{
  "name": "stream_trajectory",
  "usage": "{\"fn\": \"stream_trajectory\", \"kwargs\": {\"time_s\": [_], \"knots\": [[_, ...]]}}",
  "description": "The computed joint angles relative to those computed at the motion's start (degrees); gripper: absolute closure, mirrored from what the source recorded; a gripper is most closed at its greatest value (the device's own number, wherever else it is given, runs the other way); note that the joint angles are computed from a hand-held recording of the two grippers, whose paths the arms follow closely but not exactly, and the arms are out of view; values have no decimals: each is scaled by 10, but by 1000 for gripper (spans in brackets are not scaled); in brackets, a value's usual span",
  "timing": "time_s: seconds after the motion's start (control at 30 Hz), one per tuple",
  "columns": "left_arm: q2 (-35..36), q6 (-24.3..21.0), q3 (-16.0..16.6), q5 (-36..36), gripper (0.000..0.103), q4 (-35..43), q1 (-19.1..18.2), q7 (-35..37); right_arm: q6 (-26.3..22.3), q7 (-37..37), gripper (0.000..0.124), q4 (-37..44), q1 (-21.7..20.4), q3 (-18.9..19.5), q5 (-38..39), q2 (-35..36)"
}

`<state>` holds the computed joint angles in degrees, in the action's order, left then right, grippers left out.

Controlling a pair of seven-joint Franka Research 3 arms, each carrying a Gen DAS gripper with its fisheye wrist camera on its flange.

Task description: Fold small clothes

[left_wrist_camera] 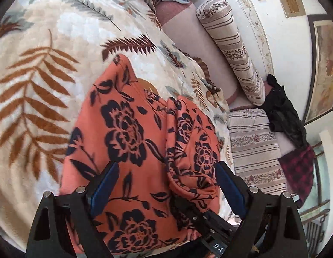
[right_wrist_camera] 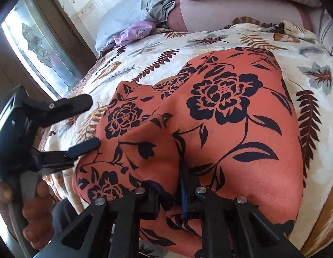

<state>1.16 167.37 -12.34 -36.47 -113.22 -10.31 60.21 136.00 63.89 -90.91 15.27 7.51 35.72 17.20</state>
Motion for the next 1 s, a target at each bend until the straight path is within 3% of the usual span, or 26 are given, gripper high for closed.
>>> {"fn": "stream_trajectory", "kwargs": {"time_s": [0.13,0.2,0.3,0.43,0.5,0.57,0.67,0.77,0.83,0.87,0.9,0.93,0.97,1.0], "knots": [[60,-70,-12,-31,12,90,15,39,-8,-28,110,-14,-16,7,51,-9],[78,-105,-13,5,12,120,20,9,-7,-47,109,-25,-25,9,84,-19],[108,-135,-30,8,12,168,31,22,1,-90,109,-55,-31,8,125,-48],[170,-174,-36,58,15,254,28,-9,10,-126,109,-79,-24,0,136,-74],[199,-184,-42,82,62,289,27,-20,9,-131,109,-90,-21,-5,135,-83],[212,-211,-28,138,85,310,16,-61,21,-126,109,-96,-15,-9,124,-88],[179,-160,-33,169,86,268,20,-49,9,-123,109,-87,-15,-12,129,-88],[107,-79,-19,262,86,194,3,-26,4,-143,109,-89,-10,-8,142,-104],[47,-21,2,346,86,118,-11,-57,3,-170,109,-95,-1,-4,152,-116],[26,-9,1,397,86,88,-2,-98,1,-176,109,-96,6,-1,147,-119],[12,-8,20,409,86,63,-11,-114,-2,-177,109,-96,14,1,138,-116],[2,-12,26,381,86,38,-8,-111,-7,-170,109,-90,22,3,122,-104],[3,-31,14,313,86,22,14,-93,-18,-150,109,-80,29,4,101,-87],[11,-81,20,227,86,18,20,-67,-40,-119,109,-61,34,3,76,-63]]}}
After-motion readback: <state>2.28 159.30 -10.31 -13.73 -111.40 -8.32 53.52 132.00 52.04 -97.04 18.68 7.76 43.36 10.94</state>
